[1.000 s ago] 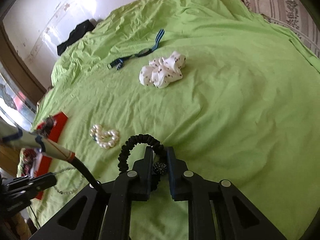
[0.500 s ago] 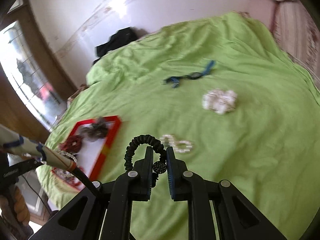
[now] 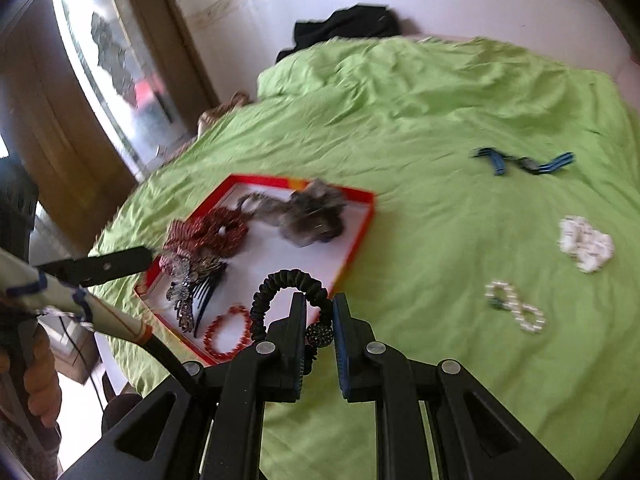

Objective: Organize jewelry
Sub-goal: 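Carry both bracelets into the tray and open both tools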

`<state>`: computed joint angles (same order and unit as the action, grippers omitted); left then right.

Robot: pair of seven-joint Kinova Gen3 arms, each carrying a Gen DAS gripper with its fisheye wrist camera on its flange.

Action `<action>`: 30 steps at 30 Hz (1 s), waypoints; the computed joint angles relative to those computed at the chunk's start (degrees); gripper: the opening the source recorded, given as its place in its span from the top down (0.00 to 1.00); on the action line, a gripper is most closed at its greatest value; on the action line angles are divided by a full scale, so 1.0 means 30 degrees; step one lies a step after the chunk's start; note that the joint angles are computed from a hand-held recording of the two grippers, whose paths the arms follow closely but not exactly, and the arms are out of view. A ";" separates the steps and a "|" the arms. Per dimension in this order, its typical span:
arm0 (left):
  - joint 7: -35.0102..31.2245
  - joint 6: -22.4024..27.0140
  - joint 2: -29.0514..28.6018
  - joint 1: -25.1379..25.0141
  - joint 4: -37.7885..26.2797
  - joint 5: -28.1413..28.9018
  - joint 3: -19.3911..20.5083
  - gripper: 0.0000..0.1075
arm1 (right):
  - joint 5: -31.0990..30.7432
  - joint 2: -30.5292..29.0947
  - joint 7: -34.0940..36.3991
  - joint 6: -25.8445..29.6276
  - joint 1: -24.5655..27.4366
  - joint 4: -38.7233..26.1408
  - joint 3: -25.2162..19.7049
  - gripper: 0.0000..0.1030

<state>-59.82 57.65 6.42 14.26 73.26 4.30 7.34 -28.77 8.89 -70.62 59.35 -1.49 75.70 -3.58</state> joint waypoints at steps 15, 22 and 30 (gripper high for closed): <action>-0.1037 0.1712 0.5021 -0.0700 -0.3529 0.0674 -0.0668 0.95 | 0.3220 0.2068 -0.1032 0.0036 -0.2598 -0.0370 -0.1083 0.86; -0.0974 0.1173 0.4140 -0.0518 -0.2947 0.0567 -0.0651 0.72 | 0.3331 0.1785 -0.0900 -0.0074 -0.2760 0.0059 -0.1101 0.78; 0.1905 0.1212 0.1934 0.1475 -0.2050 -0.2488 -0.0882 0.59 | 0.1625 -0.0909 0.0561 -0.1033 -0.1653 0.2243 -0.0595 0.58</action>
<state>-54.10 61.29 12.23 18.68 67.11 -3.16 4.69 -23.89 6.16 -68.94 56.25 -6.45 82.42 -5.36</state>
